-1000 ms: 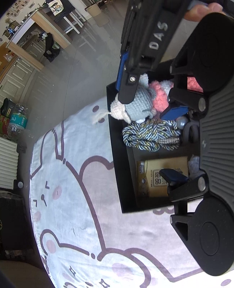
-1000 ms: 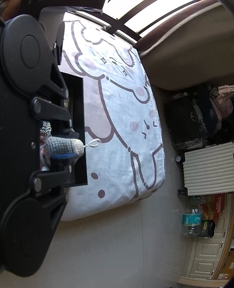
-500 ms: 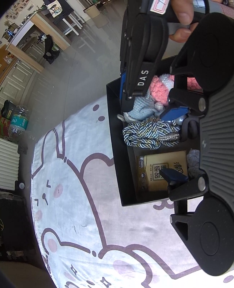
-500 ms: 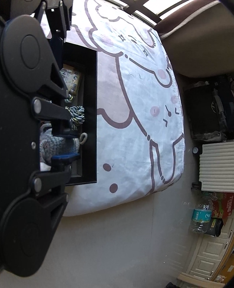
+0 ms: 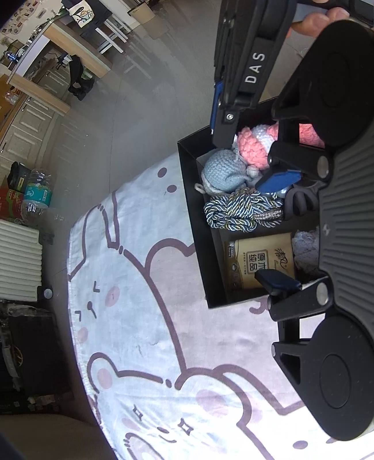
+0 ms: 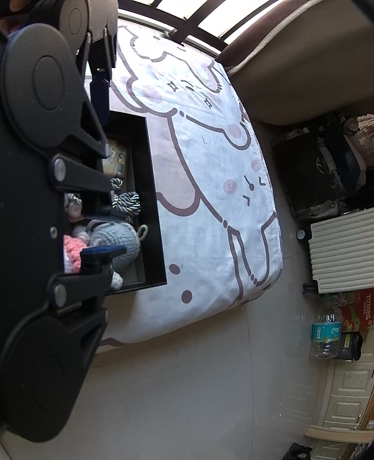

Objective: Organize objects
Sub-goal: 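Lower and release the rope with the left tool while the right tool releases the mouse into the box, then withdraw both open tools from the black box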

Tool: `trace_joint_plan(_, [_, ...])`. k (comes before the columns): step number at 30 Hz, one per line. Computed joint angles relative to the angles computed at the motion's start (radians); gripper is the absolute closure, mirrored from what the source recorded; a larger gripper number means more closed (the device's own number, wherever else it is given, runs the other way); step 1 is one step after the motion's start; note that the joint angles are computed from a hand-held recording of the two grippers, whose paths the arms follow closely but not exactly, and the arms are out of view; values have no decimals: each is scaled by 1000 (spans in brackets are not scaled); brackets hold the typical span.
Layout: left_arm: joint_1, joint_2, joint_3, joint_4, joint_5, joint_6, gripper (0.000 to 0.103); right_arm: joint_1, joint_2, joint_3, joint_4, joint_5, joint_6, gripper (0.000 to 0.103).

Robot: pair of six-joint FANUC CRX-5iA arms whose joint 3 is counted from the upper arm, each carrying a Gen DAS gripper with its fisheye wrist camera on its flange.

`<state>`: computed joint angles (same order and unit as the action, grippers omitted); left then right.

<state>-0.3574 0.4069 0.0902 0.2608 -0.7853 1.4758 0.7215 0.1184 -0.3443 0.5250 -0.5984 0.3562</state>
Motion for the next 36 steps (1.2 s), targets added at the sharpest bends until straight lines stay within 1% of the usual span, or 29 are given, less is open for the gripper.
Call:
trace_joint_plan(11, [5,-102,-23,-119,-51,95,42,67,-86,-36,53,-89,-110,81])
trace_joint_plan(14, [6,-133,-37,-143,-60,110,42,90,-104,-39,74,-129,-137,80])
trace_joint_plan(20, [8,-195,-62,-198,-73,148,36,140,-137,-40,91,-208,-174,77])
trace_joint_plan(31, [-6,-280,-93,-281,-102,195,19,236,-178,-48,117,-336,-230,58])
trace_joint_plan(36, [-17,-314,-112,-318,-111,211,11,278,-201,-61,136,-390,-260,47])
